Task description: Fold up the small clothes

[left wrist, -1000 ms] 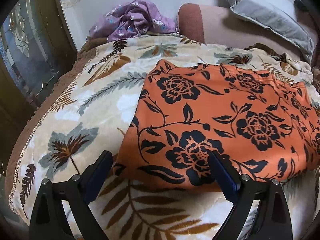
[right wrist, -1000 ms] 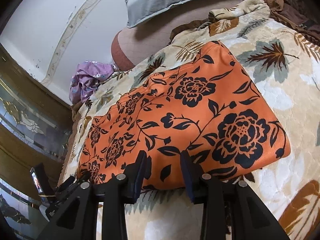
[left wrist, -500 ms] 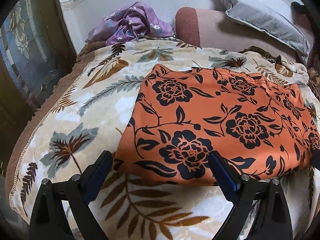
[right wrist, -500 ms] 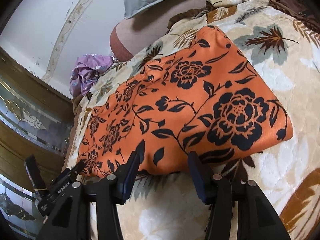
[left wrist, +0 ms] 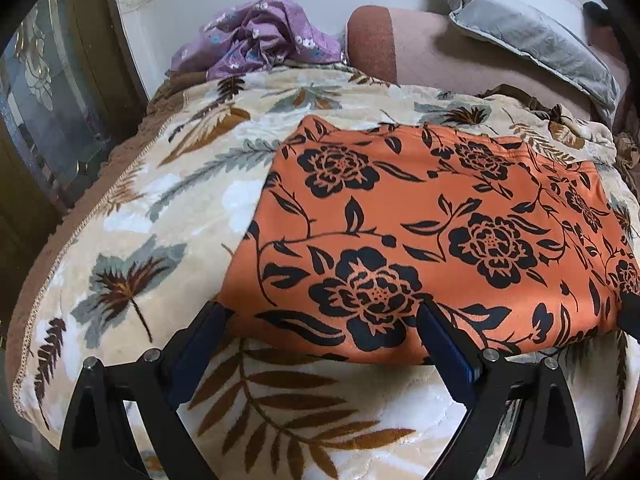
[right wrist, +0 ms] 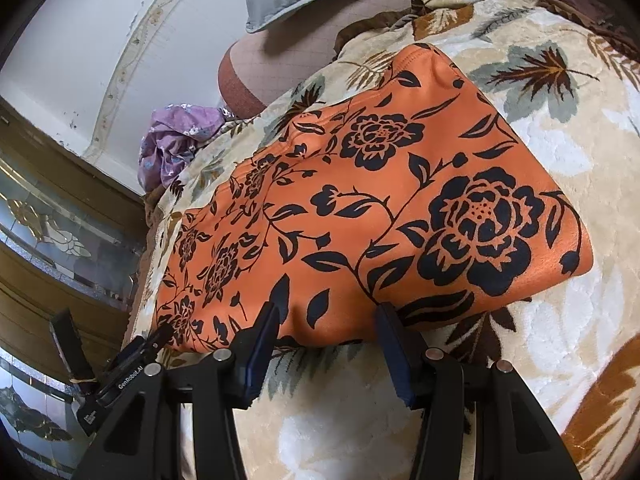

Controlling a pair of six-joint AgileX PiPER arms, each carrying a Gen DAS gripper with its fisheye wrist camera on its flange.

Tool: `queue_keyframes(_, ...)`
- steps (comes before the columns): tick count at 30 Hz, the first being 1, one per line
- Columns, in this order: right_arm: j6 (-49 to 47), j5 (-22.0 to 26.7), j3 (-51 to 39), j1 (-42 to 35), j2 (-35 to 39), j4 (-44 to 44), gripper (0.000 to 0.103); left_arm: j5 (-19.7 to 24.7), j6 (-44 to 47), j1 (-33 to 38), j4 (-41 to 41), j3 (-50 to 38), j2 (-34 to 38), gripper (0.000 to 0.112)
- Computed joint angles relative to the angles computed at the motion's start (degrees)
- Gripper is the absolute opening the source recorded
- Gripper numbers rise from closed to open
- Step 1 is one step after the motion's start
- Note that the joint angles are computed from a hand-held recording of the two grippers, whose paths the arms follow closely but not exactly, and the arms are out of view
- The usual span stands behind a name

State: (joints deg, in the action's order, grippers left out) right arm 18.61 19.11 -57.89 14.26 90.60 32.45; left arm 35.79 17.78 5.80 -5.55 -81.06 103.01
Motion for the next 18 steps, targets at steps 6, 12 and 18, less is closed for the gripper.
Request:
queue_keyframes(6,-15.39,0.55,2.17,-2.93,0.75,18.83,0.055,11.8,7.1,2.87,-11.7,-5.49,4.29,0.096)
queue_keyframes(12,-30.91,1.86,4.75,-5.85,1.57,37.98,0.056,21.4,9.46,5.76,-21.01,-11.76,10.13,0.096)
queue_keyframes(18,-44.4,8.22,7.01,-9.19,1.96,55.43,0.058,25.61,8.62,9.21,-27.47,-15.04,12.26,0.096)
